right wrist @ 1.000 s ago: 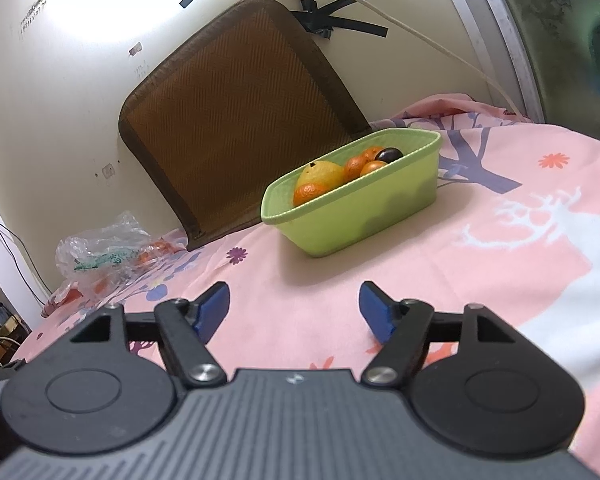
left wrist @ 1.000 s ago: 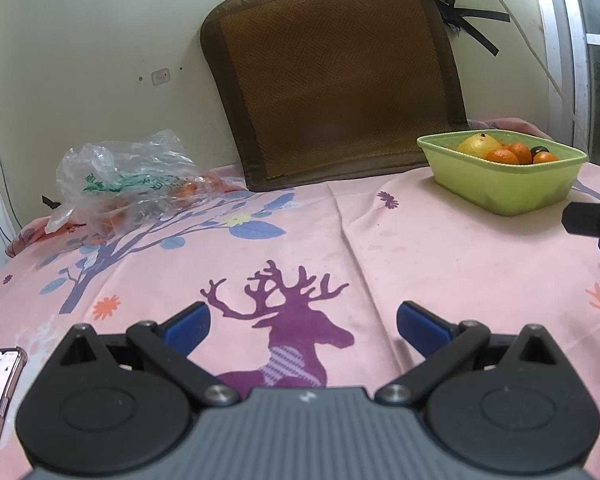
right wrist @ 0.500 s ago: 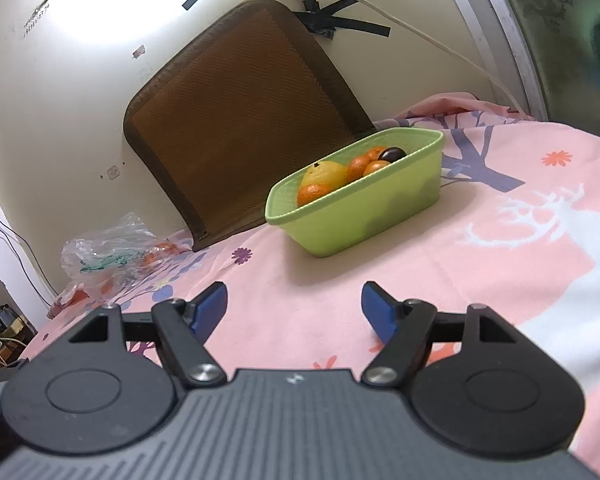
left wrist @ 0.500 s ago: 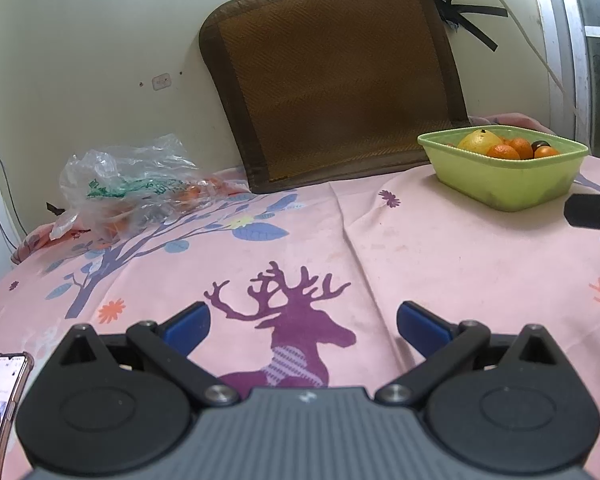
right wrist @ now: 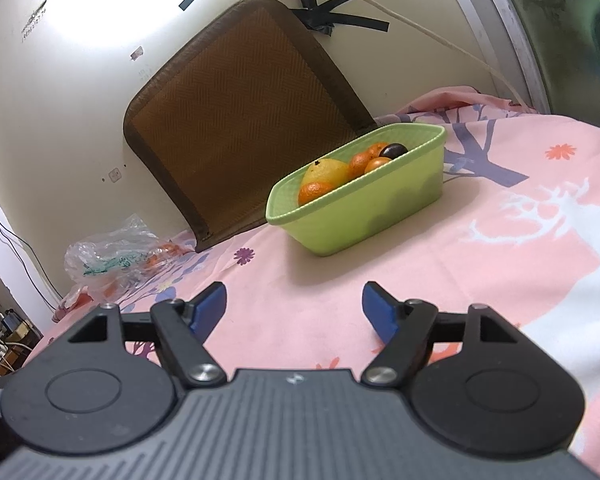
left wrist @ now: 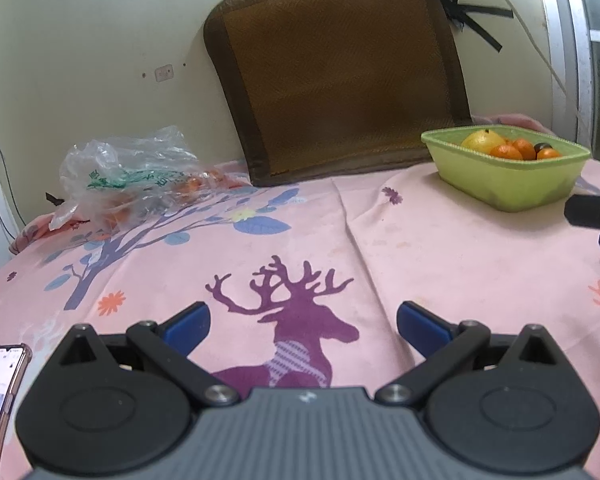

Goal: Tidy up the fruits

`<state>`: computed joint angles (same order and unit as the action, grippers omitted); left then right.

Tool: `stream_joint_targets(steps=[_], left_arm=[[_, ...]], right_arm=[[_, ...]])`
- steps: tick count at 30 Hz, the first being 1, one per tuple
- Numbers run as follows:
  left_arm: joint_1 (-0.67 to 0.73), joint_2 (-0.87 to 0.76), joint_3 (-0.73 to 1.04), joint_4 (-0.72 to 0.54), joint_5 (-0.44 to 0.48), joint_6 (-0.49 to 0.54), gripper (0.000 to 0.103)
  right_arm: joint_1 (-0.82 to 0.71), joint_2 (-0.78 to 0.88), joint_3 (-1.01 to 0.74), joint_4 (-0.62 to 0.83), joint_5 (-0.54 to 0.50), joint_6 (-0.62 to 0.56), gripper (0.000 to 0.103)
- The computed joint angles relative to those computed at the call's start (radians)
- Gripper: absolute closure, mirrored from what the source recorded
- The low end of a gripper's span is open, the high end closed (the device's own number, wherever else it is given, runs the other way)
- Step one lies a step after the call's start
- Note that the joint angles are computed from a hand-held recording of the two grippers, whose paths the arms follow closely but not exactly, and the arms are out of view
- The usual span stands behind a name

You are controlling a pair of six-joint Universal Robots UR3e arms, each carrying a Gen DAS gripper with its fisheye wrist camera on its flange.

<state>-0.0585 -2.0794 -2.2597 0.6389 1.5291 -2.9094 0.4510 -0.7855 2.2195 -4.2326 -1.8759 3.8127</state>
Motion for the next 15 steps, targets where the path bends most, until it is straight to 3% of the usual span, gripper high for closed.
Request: stream_joint_targets(steps=[15], left_arm=[[-0.038, 0.008, 0.017, -0.052, 0.074, -0.006, 0.0]], right_arm=[[-0.01, 0.006, 0.013, -0.029, 0.015, -0.002, 0.025]])
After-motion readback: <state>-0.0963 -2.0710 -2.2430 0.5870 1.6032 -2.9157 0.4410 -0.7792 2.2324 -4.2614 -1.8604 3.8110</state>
